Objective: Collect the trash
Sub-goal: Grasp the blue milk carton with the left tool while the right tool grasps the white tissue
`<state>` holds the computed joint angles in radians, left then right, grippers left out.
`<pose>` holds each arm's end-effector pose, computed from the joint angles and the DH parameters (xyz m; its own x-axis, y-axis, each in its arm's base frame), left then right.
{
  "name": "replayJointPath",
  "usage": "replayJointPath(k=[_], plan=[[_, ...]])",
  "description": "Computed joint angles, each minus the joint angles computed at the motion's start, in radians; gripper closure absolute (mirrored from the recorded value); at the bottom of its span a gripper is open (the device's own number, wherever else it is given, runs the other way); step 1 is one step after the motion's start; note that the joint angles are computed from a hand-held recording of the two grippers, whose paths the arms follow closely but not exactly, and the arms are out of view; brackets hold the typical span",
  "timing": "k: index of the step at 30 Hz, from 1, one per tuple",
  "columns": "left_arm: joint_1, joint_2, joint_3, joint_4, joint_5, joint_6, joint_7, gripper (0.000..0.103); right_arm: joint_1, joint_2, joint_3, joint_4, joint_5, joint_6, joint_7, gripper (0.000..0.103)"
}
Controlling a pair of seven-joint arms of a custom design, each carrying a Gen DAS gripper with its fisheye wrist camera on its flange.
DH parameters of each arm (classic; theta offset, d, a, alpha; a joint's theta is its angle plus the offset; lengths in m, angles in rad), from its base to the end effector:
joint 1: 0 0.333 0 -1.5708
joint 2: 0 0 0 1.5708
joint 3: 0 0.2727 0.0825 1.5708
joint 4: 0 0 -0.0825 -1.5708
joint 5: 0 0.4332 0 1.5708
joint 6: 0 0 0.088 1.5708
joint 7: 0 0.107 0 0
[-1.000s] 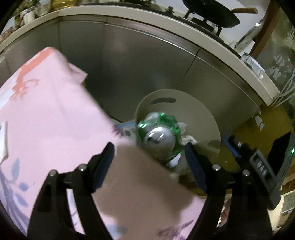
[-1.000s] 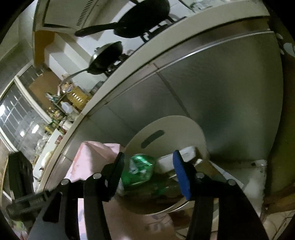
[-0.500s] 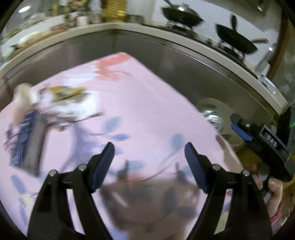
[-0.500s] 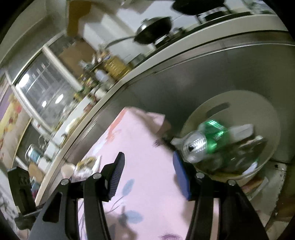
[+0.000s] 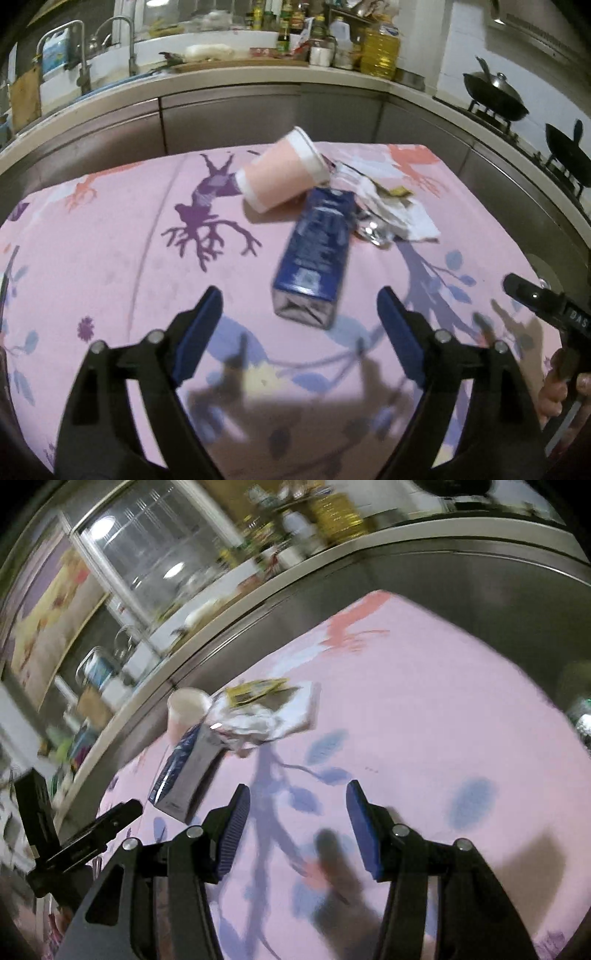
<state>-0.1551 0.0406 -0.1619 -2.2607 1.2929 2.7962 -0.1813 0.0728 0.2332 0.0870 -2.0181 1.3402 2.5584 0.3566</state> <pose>0.5342 -0.2225 0.2976 0.2449 -0.9642 0.1018 -0.6630 -0.2431 -0.7080 0.6353 0.0875 0.2870 0.4269 -0.7747 -0.4664 -0.7682 -0.0386 -0.6390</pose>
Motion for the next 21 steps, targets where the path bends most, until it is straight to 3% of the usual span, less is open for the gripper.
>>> replayJointPath(k=[6,11,12,13,14,15,16,19,21], plan=[[-0.005,0.113,0.025,0.107,-0.029,-0.004,0.071,0.016,0.045,0.185,0.046,0.239,-0.142,0.044,0.039,0.051],[-0.026,0.208,0.053,0.195,-0.120,-0.014,0.166,0.016,0.089,0.367,0.056,0.458,-0.358,0.068,0.189,0.051],[-0.031,0.218,0.060,0.203,-0.136,-0.012,0.178,0.016,0.091,0.397,0.054,0.496,-0.399,0.041,0.225,0.054],[-0.035,0.228,0.067,0.210,-0.151,-0.008,0.188,0.017,0.082,0.415,0.060,0.517,-0.424,0.016,0.238,0.077],[-0.040,0.233,0.076,0.212,-0.156,0.002,0.193,0.025,0.073,0.426,0.067,0.528,-0.446,0.002,0.246,0.093],[-0.040,0.236,0.082,0.210,-0.161,0.029,0.203,0.038,0.067,0.425,0.072,0.521,-0.465,0.003,0.258,0.094],[-0.043,0.236,0.087,0.205,-0.167,0.047,0.210,0.044,0.041,0.410,0.097,0.493,-0.449,0.008,0.239,0.097],[-0.064,0.219,0.100,0.185,-0.161,0.030,0.203,0.050,-0.024,0.331,0.149,0.378,-0.384,0.014,0.174,0.097],[-0.063,0.189,0.103,0.144,-0.150,0.059,0.178,0.052,-0.066,0.251,0.168,0.274,-0.299,-0.004,0.105,0.097]])
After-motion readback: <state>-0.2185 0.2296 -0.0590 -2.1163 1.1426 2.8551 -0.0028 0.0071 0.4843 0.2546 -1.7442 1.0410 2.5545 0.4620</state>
